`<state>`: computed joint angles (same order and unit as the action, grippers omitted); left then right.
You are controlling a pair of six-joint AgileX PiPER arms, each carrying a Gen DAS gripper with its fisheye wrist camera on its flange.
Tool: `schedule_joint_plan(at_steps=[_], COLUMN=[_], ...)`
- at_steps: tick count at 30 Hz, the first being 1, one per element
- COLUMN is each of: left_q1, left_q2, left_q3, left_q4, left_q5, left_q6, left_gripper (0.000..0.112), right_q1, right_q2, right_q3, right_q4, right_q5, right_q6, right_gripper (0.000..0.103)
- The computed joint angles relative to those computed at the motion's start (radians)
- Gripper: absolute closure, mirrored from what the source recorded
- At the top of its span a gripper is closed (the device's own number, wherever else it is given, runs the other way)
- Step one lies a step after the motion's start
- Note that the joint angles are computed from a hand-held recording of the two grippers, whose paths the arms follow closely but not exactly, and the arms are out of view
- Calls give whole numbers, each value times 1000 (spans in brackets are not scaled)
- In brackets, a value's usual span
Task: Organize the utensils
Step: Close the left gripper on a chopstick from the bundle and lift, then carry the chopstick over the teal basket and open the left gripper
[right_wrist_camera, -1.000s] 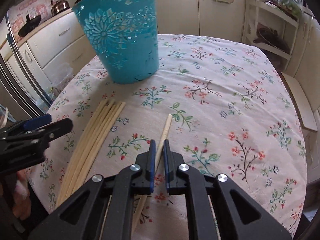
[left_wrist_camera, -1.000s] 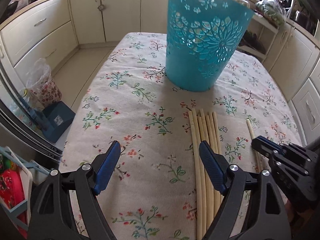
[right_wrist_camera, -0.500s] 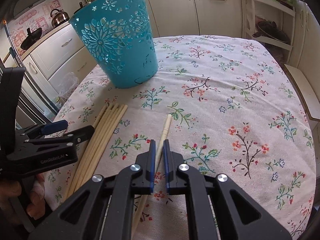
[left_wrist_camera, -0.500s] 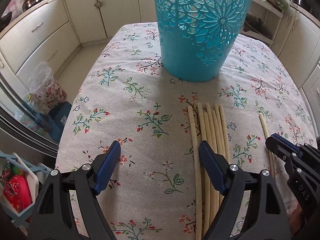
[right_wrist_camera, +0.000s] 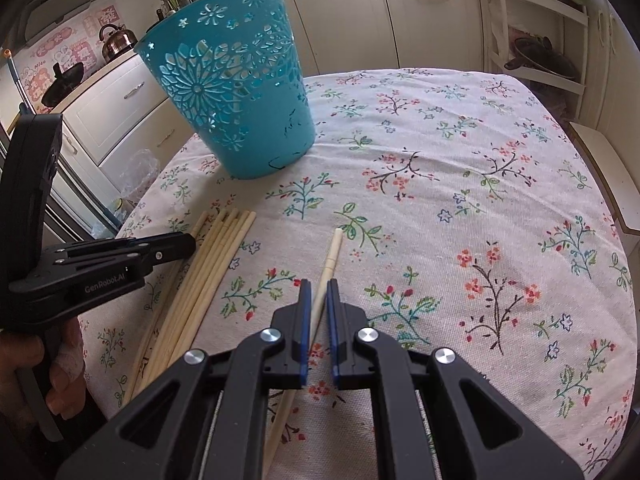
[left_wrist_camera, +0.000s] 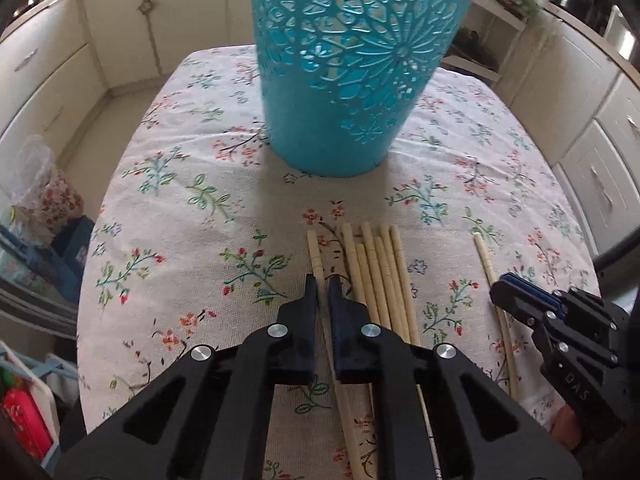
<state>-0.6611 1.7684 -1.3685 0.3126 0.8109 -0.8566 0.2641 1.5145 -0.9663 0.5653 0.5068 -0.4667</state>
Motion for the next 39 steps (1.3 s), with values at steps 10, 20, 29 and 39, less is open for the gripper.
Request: schedule_joint_plan(at_steps=[10, 20, 29, 39], left_q1=[-44, -37, 3, 70], left_q2=[-91, -386, -73, 213], left_q3=[55, -28, -524, -765], left_q4=[133, 331, 546, 647], left_q5=[2, -53, -71, -31], left_q6=[-110, -212, -223, -310], left_gripper=[108, 108, 107, 107], right_q1=[2, 5, -19, -37], right_q2=[5, 2, 6, 19], right_q3=[2, 4, 3, -7], right_q4=[9, -3, 61, 120], right_q5=[-9, -14, 5, 28], right_q6=[-5, 5, -49, -89], right_gripper=[95, 95, 95, 95])
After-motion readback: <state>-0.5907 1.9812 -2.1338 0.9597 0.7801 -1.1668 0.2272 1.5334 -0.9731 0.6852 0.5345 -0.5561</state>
